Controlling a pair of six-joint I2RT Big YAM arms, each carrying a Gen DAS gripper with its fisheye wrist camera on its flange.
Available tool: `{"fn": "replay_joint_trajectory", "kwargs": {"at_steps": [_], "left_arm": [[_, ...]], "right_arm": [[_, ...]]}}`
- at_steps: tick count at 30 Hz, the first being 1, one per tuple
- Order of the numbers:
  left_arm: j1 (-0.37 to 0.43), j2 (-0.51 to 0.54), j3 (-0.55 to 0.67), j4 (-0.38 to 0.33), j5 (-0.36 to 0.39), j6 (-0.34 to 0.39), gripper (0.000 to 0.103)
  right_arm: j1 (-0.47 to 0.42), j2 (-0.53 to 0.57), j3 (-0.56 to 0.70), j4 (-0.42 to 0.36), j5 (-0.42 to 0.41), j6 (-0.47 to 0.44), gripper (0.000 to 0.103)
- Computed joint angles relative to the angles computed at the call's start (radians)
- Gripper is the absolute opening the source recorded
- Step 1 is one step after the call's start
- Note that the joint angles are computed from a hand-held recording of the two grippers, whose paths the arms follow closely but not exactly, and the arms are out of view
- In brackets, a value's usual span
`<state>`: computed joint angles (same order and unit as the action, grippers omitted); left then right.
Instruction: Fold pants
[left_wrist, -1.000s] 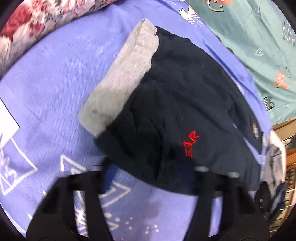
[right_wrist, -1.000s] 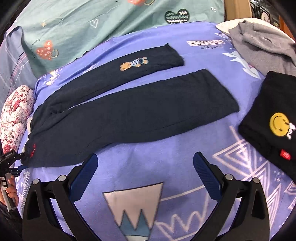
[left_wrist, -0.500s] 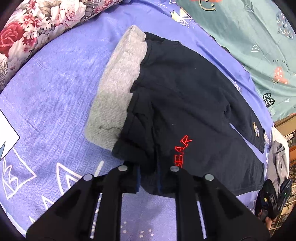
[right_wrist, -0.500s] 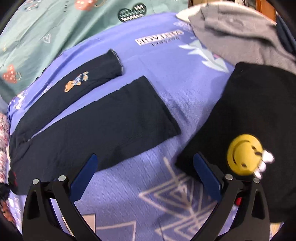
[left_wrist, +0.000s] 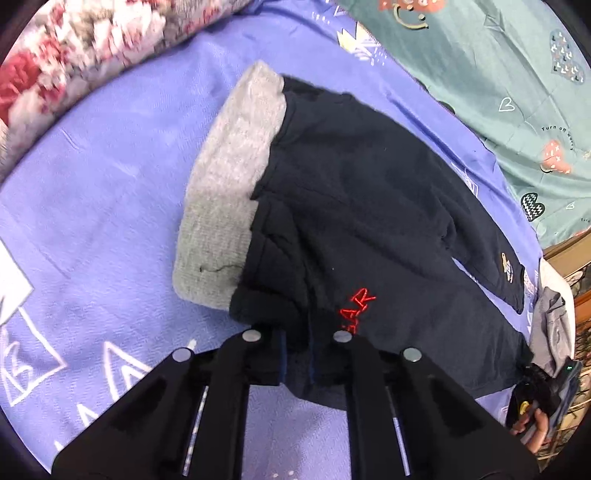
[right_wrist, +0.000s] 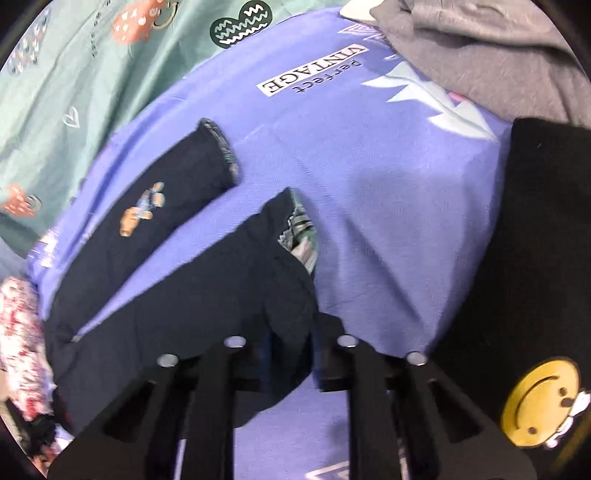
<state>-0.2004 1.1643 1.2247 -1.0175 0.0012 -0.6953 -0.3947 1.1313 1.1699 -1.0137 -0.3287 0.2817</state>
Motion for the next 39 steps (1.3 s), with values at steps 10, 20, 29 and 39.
{"fn": "replay_joint_trajectory", "kwargs": {"at_steps": [10,20,29,39], "left_arm": [[-0.049,-0.146,0.048,-0.046,-0.143,-0.002,0.006],[-0.029,-0.205,-0.101,-0.171,-0.109,0.0,0.017],[-0.101,-0.215,-0.075,-0.242,-0.289,-0.062,0.078],[-0.15,-0.205,-0.02,-0.279,-0.461,-0.064,0.084]], "right_arm": [[-0.112,-0.214,0.043,-0.074,-0.138,-0.162,0.014],[-0.111,-0.211,-0.082,-0.265,0.095,-0.34,0.042],[0.019,-0.356,-0.094,-0.096,0.098,-0.308,0.059],[0.161,-0.223,-0.132,-0.209,-0.014,-0.28,0.059]]}}
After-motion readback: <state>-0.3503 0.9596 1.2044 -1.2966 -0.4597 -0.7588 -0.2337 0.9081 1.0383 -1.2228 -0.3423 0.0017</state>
